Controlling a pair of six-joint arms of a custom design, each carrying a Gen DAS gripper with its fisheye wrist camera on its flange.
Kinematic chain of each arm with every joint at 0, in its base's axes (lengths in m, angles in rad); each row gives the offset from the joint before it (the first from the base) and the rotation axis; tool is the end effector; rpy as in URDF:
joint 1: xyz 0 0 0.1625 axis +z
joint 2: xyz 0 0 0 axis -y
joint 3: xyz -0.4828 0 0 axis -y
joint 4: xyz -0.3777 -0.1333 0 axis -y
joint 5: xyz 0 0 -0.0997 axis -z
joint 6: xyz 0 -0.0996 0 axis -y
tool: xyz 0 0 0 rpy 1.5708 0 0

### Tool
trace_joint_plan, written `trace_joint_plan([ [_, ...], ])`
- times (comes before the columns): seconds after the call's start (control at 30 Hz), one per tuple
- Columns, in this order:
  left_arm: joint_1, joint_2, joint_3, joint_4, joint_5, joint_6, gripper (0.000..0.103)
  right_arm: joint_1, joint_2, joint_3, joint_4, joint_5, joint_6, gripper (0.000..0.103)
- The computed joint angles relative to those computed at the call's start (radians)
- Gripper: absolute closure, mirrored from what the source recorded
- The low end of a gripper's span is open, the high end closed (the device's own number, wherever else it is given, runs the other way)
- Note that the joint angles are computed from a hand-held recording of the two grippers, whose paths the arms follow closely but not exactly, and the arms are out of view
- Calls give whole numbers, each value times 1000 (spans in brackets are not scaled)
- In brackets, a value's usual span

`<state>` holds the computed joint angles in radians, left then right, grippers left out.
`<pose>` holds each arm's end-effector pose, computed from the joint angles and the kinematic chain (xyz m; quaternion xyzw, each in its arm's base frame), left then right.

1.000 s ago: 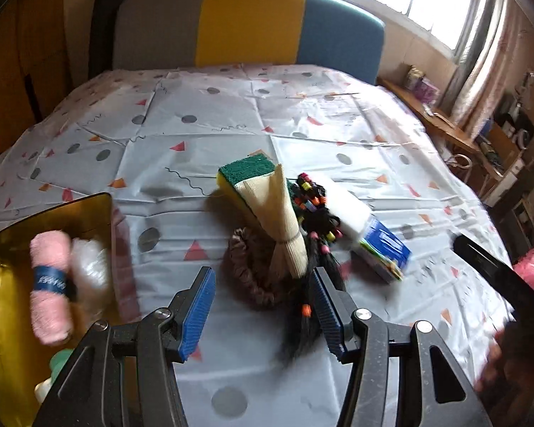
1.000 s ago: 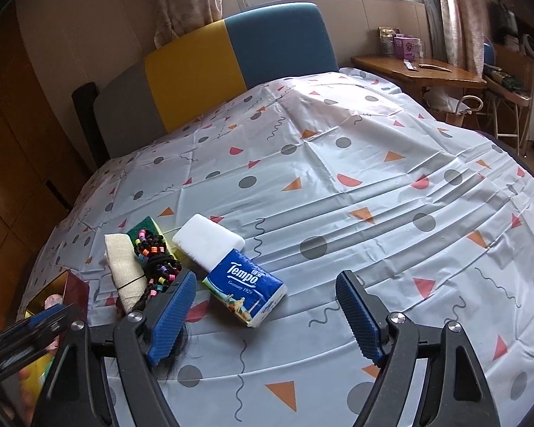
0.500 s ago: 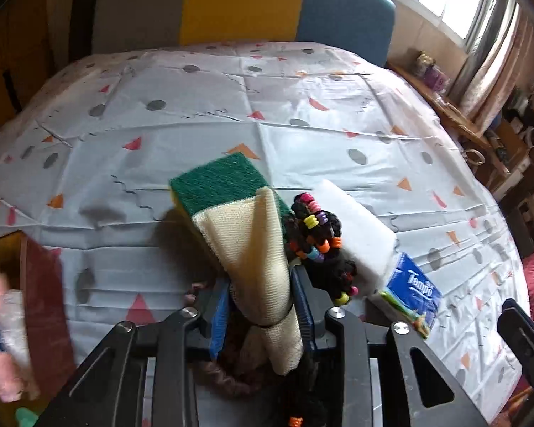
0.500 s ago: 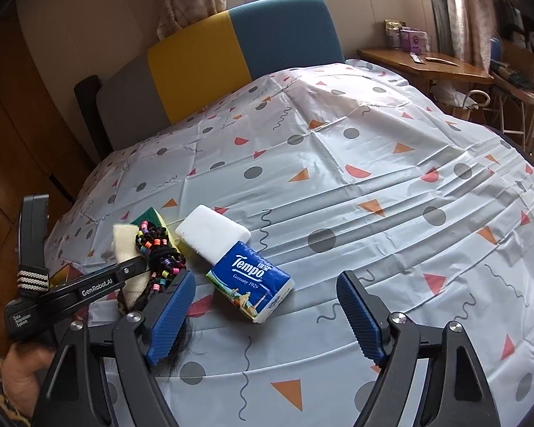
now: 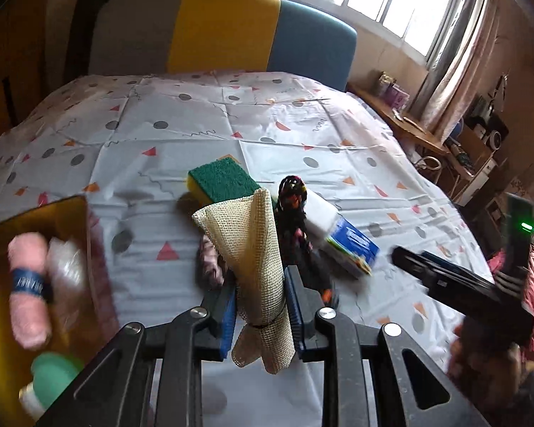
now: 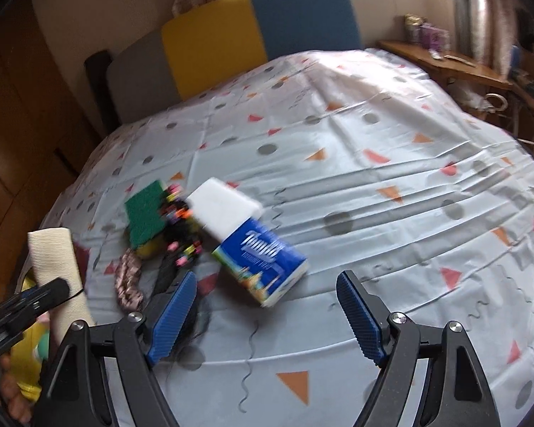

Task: Organize soft objects
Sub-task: 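Grasp the beige mesh cloth with the left gripper, then carry the beige cloth into the gold tray and release it with the left gripper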

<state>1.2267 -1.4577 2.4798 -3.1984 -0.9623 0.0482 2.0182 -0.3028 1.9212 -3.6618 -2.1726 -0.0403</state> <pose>0.0509 -0.4219 0.3095 0.0899 0.9106 -0.3235 0.2409 0.3155 -0.4797 -0.0985 0.1569 -0.9178 0.2772 0.2370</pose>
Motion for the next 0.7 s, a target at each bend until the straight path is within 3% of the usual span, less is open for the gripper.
trace_joint_plan([
  [0.13, -40, -99, 60, 43, 2, -28, 79, 3, 9, -7, 28, 36, -30, 25],
  [0.23, -75, -179, 102, 77, 24, -51, 79, 6, 16, -13, 46, 44, -46, 33],
  [0.4, -108, -342, 141, 202, 64, -113, 79, 8, 21, -22, 64, 17, -46, 38],
  [0.57, -96, -508, 148, 313, 114, -149, 79, 8, 21, -17, 54, -3, -39, 38],
  [0.7, -52, -604, 138, 356, 194, -137, 79, 12, 26, -23, 61, -22, -40, 39],
])
